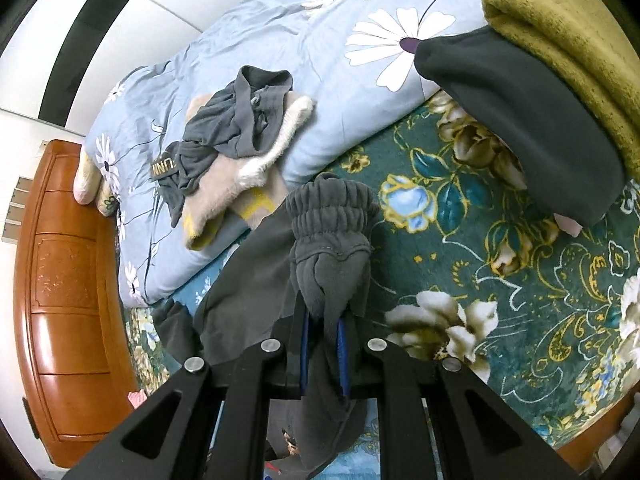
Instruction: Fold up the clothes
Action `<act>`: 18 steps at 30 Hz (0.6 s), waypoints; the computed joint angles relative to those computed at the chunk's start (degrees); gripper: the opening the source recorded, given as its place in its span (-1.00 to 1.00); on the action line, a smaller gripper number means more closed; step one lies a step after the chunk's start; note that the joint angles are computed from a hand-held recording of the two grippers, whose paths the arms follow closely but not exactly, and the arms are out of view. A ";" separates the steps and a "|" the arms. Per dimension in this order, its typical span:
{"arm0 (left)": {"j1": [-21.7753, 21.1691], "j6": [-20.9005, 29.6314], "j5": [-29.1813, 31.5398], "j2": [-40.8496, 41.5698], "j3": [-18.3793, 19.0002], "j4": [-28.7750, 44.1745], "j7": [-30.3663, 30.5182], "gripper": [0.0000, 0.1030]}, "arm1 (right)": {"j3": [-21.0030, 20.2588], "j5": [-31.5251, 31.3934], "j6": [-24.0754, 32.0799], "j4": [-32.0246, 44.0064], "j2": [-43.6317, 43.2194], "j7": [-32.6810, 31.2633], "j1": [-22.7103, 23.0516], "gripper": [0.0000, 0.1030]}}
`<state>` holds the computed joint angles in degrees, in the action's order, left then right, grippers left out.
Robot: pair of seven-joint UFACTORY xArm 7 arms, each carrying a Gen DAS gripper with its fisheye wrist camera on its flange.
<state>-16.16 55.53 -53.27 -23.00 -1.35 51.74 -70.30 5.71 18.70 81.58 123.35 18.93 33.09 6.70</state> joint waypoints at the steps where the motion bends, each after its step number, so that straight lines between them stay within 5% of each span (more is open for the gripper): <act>1: 0.07 0.57 0.64 -0.27 -0.26 0.22 -1.13 0.23 | 0.03 0.36 0.05 -0.46 -0.36 -0.36 -0.28 -0.76; 5: -0.46 2.24 0.52 -0.05 -0.64 0.90 -3.08 0.30 | 0.02 1.51 0.14 -1.91 -1.56 -1.57 -0.96 -0.76; 10: -2.00 -4.31 -3.05 -0.99 -2.45 -1.37 -5.01 0.24 | -0.10 2.49 -0.28 -3.13 -2.75 -2.04 -1.31 -0.76; 15: -1.88 -3.20 1.71 -0.46 -1.35 0.46 -4.82 -0.65 | -0.04 2.94 0.18 -2.87 -3.40 -2.09 -1.18 -0.76; 18: -0.83 -1.00 5.21 1.07 -0.65 3.61 -4.29 -0.75 | 0.10 3.29 0.24 -2.85 -3.93 -1.41 -0.81 -0.76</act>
<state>-16.98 54.53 -48.06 -21.93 -2.00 55.35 -74.59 5.81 21.99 81.82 120.50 15.00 31.68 5.89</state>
